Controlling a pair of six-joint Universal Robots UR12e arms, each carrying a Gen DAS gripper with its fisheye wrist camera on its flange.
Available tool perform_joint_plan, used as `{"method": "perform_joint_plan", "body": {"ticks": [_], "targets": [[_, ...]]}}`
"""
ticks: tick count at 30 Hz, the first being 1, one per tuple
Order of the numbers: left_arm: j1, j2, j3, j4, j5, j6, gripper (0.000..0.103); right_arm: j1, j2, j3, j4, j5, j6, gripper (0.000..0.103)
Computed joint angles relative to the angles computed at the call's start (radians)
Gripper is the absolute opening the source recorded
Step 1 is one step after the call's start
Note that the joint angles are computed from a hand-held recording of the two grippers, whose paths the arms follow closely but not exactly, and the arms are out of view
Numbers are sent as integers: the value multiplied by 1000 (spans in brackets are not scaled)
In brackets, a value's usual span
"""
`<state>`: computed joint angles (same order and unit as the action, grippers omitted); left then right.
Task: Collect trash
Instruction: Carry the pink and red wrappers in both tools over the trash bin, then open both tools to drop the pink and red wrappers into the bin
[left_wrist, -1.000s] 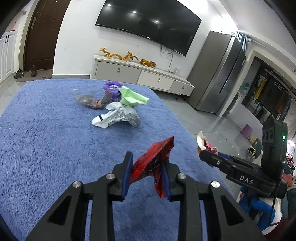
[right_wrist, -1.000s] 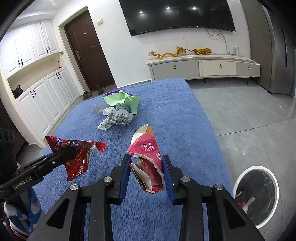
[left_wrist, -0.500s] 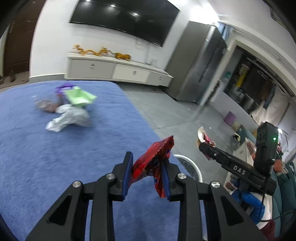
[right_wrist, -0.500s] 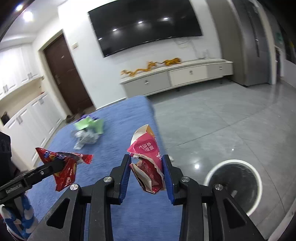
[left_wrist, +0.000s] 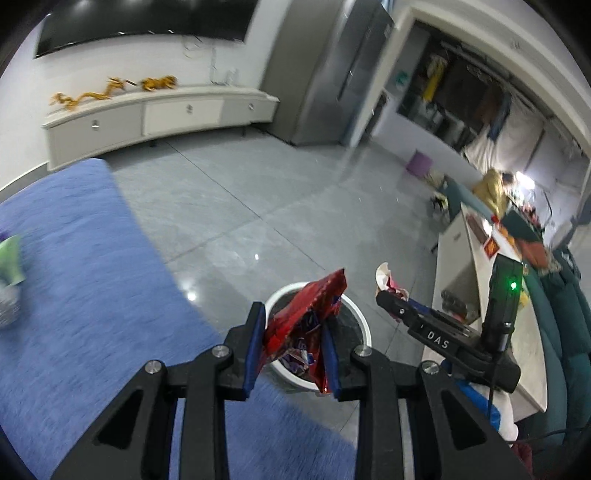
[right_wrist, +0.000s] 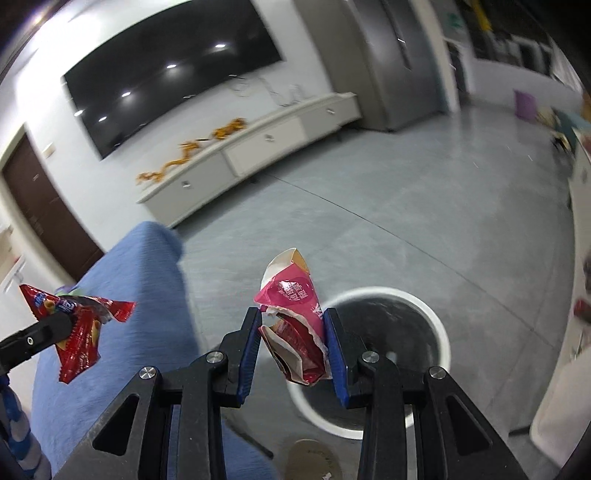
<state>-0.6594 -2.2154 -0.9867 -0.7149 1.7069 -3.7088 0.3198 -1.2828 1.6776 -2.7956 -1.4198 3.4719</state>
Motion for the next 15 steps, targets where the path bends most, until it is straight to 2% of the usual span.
{"method": "perform_joint_plan", "body": {"ticks": [7,13,15], "targets": [[20,-176,265,-177,-109,35,28,-50,34,14,31,12,66,33],[34,-298,460,-281,-163,29,29,-59,67,-2,68,10,75,35],[37,-332,517,-310,-186,20,37,-60,75,-6,83,6,76,36]]}}
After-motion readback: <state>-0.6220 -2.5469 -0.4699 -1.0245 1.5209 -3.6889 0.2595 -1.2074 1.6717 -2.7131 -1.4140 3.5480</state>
